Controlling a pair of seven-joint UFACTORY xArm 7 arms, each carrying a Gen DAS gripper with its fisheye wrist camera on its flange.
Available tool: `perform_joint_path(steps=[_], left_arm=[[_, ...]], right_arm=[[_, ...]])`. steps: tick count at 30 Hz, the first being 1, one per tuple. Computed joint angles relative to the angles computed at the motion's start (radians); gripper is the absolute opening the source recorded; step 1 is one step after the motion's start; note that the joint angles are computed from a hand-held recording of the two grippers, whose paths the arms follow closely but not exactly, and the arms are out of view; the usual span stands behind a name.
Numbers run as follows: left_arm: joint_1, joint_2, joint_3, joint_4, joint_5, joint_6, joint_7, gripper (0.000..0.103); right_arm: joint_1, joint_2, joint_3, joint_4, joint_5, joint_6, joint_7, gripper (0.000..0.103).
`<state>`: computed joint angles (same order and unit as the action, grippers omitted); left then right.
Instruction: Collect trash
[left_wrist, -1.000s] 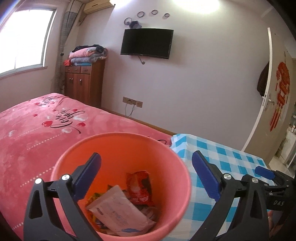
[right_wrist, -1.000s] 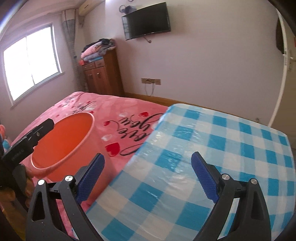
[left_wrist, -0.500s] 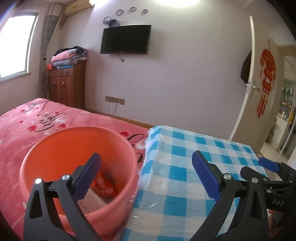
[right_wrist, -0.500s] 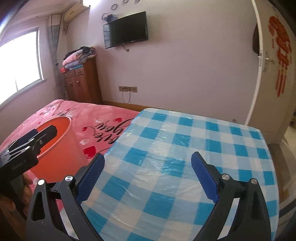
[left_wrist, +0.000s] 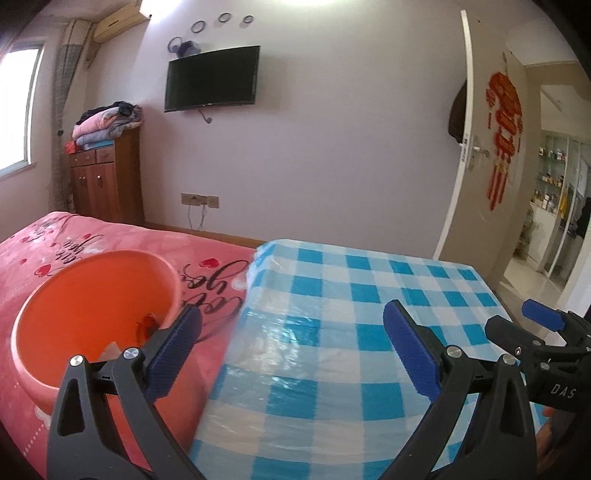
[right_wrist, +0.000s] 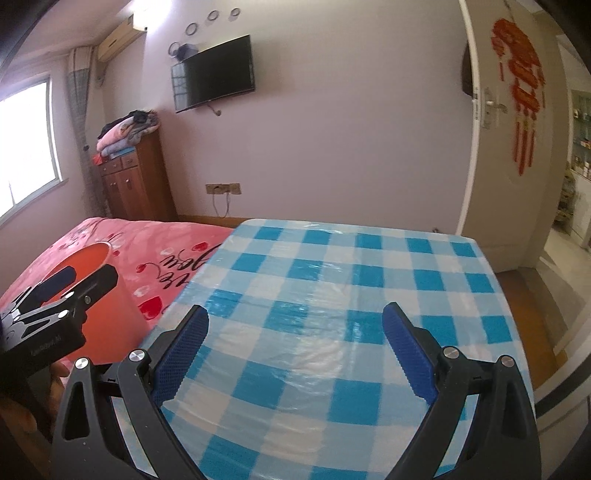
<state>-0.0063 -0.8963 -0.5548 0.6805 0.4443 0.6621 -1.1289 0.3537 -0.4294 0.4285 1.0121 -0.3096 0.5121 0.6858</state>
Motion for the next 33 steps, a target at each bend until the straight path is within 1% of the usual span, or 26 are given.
perform_joint_path(steps=[5, 11, 15, 19, 25, 33], left_arm=[[0.004, 0.068, -0.051, 0.049, 0.006, -0.004, -0.019, 0.099], [0.009, 0.163, -0.107, 0.107, 0.041, -0.008, -0.066, 0.099], [0.003, 0.238, -0.136, 0.144, 0.081, -0.003, -0.098, 0.099], [0.002, 0.308, -0.170, 0.185, 0.148, 0.016, -0.156, 0.099], [-0.027, 0.415, -0.191, 0.238, 0.249, 0.038, -0.242, 0.099], [-0.093, 0.536, -0.178, 0.289, 0.350, 0.069, -0.327, 0.099]], right_arm=[[0.006, -0.075, -0.041, -0.082, 0.036, -0.012, -0.014, 0.094], [-0.012, -0.164, -0.071, -0.183, 0.087, -0.026, -0.029, 0.094], [-0.029, -0.225, -0.087, -0.251, 0.114, -0.033, -0.041, 0.094], [-0.058, -0.277, -0.086, -0.304, 0.119, -0.035, -0.050, 0.094], [-0.104, -0.340, -0.082, -0.373, 0.115, -0.049, -0.050, 0.094], [-0.160, -0.399, -0.067, -0.435, 0.089, -0.071, -0.047, 0.094]])
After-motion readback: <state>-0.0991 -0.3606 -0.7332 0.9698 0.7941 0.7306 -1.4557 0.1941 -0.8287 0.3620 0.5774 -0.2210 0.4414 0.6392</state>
